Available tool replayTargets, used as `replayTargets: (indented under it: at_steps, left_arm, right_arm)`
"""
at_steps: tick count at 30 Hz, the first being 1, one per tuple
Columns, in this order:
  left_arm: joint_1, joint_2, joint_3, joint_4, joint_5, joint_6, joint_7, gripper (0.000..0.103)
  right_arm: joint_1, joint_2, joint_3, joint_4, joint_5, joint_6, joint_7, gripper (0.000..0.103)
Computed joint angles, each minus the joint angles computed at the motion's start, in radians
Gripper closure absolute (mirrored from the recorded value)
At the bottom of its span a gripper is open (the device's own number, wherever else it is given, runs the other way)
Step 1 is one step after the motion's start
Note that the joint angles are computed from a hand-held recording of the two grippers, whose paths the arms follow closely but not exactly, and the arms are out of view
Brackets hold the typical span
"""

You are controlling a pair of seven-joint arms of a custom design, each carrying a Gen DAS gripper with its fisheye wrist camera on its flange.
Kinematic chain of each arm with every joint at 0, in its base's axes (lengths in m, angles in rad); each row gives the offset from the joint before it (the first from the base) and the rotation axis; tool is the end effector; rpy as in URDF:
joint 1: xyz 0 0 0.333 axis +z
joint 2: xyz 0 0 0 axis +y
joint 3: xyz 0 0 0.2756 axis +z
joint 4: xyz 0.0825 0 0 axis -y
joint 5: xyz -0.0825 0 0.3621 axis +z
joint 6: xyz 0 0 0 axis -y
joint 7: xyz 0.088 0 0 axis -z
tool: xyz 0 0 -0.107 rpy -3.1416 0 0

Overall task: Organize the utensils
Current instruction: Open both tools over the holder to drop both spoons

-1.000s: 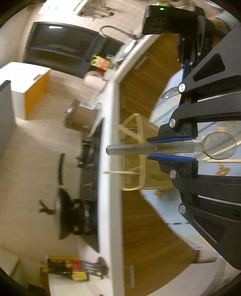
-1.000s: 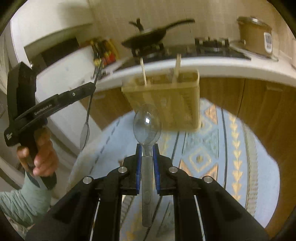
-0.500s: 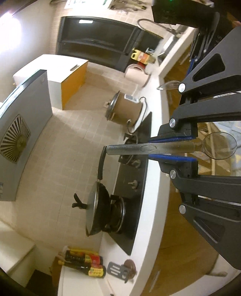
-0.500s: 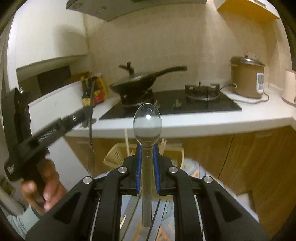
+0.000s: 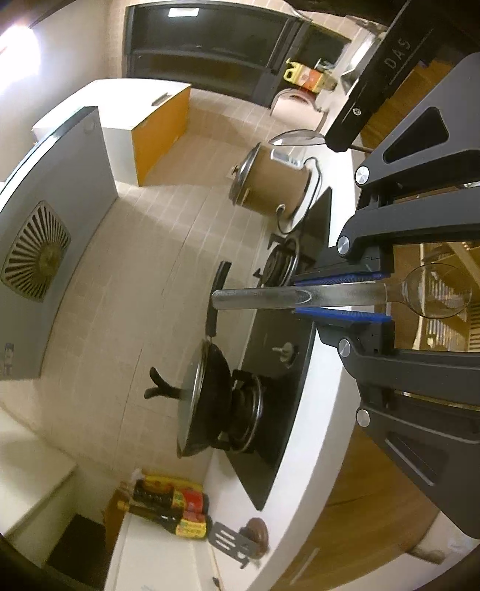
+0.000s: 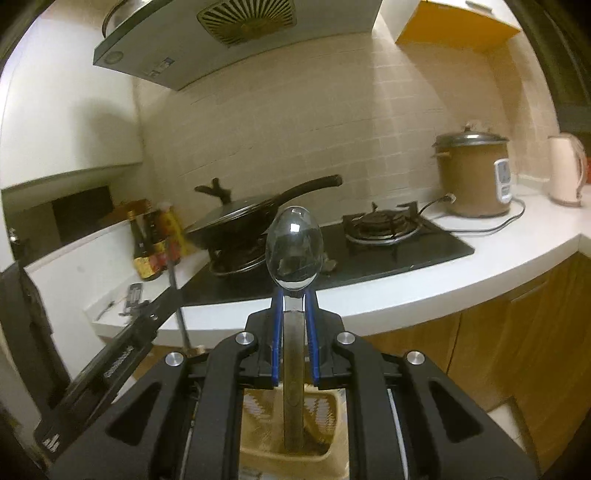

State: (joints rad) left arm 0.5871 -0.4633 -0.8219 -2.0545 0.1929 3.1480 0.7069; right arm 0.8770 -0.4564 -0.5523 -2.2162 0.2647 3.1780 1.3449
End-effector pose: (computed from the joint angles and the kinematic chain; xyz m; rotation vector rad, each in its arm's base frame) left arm 0.4457 -0.2242 0.6886 -1.5211 1.2397 -1.4487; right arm 0.4686 0.0740 0.6552 -1.3768 1.1997 -0.6311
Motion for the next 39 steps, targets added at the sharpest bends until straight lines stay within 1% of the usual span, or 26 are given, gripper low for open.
replayTargets:
  at_steps: [1, 2, 3, 5, 6, 8, 11, 13, 15, 18, 21, 23, 26, 28, 29, 30, 34, 36, 39]
  left_arm:
    - [0.021, -0.005, -0.015, -0.003, 0.000, 0.009, -0.014, 0.093]
    - [0.056, -0.014, -0.042, -0.008, -0.001, 0.025, -0.034, 0.093]
    - [0.074, -0.021, -0.055, -0.012, -0.007, 0.032, -0.040, 0.093]
    - [0.129, -0.043, -0.099, -0.021, -0.024, 0.041, -0.062, 0.093]
    - [0.153, -0.053, -0.118, -0.026, -0.036, 0.048, -0.072, 0.093]
    - [0.200, -0.082, -0.157, -0.037, -0.062, 0.060, -0.091, 0.093]
    - [0.268, -0.128, -0.211, -0.045, -0.097, 0.063, -0.104, 0.093]
    - [0.291, -0.142, -0.231, -0.048, -0.112, 0.060, -0.101, 0.093]
    - [0.311, -0.153, -0.248, -0.050, -0.122, 0.058, -0.097, 0.093]
    - [0.319, -0.164, -0.257, -0.056, -0.133, 0.061, -0.085, 0.092]
    - [0.293, -0.152, -0.244, -0.069, -0.134, 0.067, -0.054, 0.092]
    - [0.256, -0.143, -0.218, -0.079, -0.132, 0.054, -0.026, 0.092]
    - [0.195, -0.135, -0.171, -0.110, -0.133, 0.070, 0.006, 0.091]
    - [0.139, -0.127, -0.129, -0.133, -0.139, 0.079, 0.034, 0.085]
    - [0.118, -0.130, -0.112, -0.144, -0.144, 0.081, 0.045, 0.085]
    - [0.109, -0.137, -0.104, -0.151, -0.150, 0.080, 0.051, 0.085]
    - [0.020, -0.159, -0.027, -0.195, -0.173, 0.076, 0.092, 0.085]
    - [-0.010, -0.172, 0.002, -0.210, -0.184, 0.069, 0.105, 0.084]
    - [-0.070, -0.194, 0.062, -0.239, -0.199, 0.055, 0.128, 0.083]
  right_arm:
    - [-0.005, 0.014, 0.004, 0.000, -0.002, 0.018, 0.000, 0.093]
    - [0.001, 0.026, -0.003, -0.001, -0.006, 0.033, -0.001, 0.093]
    - [0.029, 0.029, -0.028, -0.005, -0.010, 0.048, -0.009, 0.093]
    - [0.065, 0.032, -0.063, -0.020, -0.031, 0.089, -0.005, 0.093]
    - [0.094, 0.030, -0.092, -0.029, -0.044, 0.111, -0.006, 0.093]
    - [0.116, 0.032, -0.117, -0.039, -0.070, 0.130, 0.008, 0.093]
    - [0.168, 0.032, -0.174, -0.047, -0.114, 0.150, 0.024, 0.093]
    - [0.191, 0.032, -0.201, -0.053, -0.142, 0.157, 0.039, 0.093]
    - [0.192, 0.034, -0.209, -0.060, -0.166, 0.165, 0.060, 0.093]
    - [0.205, 0.029, -0.228, -0.069, -0.207, 0.166, 0.087, 0.093]
    - [0.197, 0.020, -0.229, -0.082, -0.251, 0.157, 0.111, 0.093]
    - [0.192, 0.005, -0.227, -0.094, -0.279, 0.150, 0.130, 0.093]
    - [0.168, -0.024, -0.213, -0.124, -0.321, 0.137, 0.147, 0.093]
    - [0.137, -0.038, -0.189, -0.145, -0.336, 0.127, 0.150, 0.093]
    - [0.120, -0.043, -0.175, -0.154, -0.340, 0.121, 0.150, 0.093]
    - [0.108, -0.057, -0.164, -0.164, -0.345, 0.108, 0.147, 0.093]
    - [0.073, -0.100, -0.127, -0.198, -0.332, 0.078, 0.130, 0.093]
    - [0.045, -0.104, -0.098, -0.206, -0.321, 0.069, 0.120, 0.093]
    - [0.008, -0.116, -0.058, -0.215, -0.303, 0.046, 0.108, 0.093]
